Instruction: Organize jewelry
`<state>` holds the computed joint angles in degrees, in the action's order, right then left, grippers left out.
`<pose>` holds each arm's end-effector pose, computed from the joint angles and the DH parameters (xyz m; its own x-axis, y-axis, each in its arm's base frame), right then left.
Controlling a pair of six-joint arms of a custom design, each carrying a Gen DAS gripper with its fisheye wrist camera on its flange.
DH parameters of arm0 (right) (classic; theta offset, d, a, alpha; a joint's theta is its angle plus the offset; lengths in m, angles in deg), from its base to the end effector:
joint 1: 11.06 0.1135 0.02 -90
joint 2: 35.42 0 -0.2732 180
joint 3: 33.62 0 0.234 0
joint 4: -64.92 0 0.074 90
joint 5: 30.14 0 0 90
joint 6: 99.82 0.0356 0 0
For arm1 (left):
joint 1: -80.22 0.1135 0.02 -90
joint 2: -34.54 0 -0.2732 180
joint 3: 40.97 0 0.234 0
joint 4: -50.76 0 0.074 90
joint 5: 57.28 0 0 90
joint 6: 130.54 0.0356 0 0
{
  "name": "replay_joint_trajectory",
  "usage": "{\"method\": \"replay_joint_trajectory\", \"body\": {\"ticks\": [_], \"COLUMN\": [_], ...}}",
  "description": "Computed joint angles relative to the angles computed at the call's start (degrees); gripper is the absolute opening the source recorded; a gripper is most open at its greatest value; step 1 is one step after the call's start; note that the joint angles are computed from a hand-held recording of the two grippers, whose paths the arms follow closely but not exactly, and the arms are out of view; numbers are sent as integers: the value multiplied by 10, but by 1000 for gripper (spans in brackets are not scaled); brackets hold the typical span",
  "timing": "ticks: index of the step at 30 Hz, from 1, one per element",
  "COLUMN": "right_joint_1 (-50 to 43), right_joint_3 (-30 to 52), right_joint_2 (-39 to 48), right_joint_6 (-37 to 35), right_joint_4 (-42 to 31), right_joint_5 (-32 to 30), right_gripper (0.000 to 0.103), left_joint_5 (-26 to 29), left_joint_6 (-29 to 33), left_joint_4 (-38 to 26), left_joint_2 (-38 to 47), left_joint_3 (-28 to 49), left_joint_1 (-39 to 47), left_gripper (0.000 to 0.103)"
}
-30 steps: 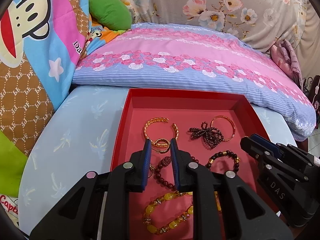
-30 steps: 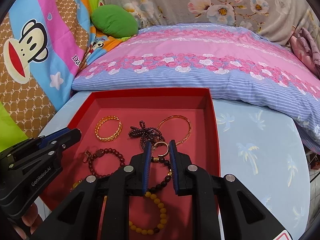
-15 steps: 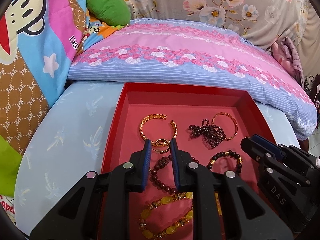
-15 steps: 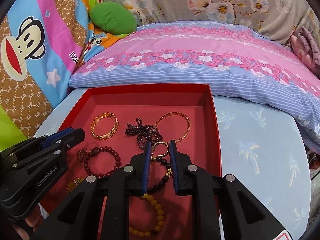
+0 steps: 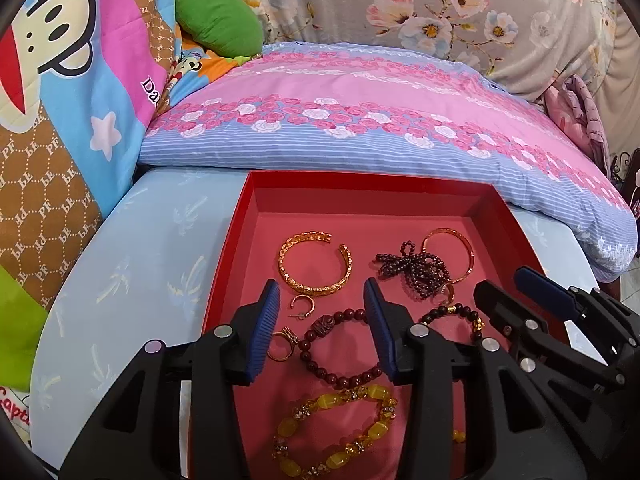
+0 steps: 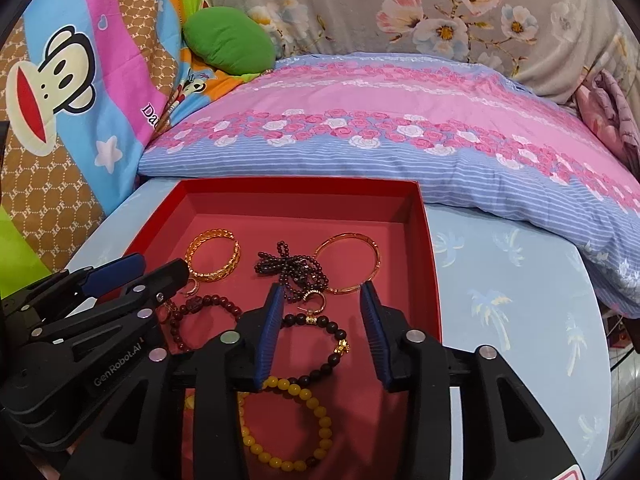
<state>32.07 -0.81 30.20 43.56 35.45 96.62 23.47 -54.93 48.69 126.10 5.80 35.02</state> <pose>0.1252 0.0881 0.1448 -0.6619 0.2610 -0.7027 0.3130 0.9480 0.0573 0.1930 -0.1862 0.1421 -0.6528 0.3093 -0.6915 0.4756 0.8779 -0.0563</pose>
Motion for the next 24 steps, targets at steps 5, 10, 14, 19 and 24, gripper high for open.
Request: {"method": "replay_joint_trajectory", "body": {"ticks": [5,10,14,19,24], "right_joint_1": [48,102,158,241,322], "right_joint_3": [25,48,64,91,115], "right_joint_2": [4,-2,4,35,64], "right_joint_6": [47,132,216,340,465], "right_joint_4": [-52,-135,-204,-294,-374], "right_joint_5": [31,57,73,86,88], "right_gripper": [46,59,68,71,75], "left_joint_5": [-9,-7,-21,-37,-58], "left_joint_6": [-4,-14,-17,-25,-43], "left_joint_4": [-13,-41,-61,-87,-122], "left_joint_2": [-28,-70,-107,-157,-214], "left_joint_3": [-13,-29,-50,-77,-101], "left_joint_1": [-4,0,-7,-22,-40], "left_gripper": [42,44,50,55,65]}}
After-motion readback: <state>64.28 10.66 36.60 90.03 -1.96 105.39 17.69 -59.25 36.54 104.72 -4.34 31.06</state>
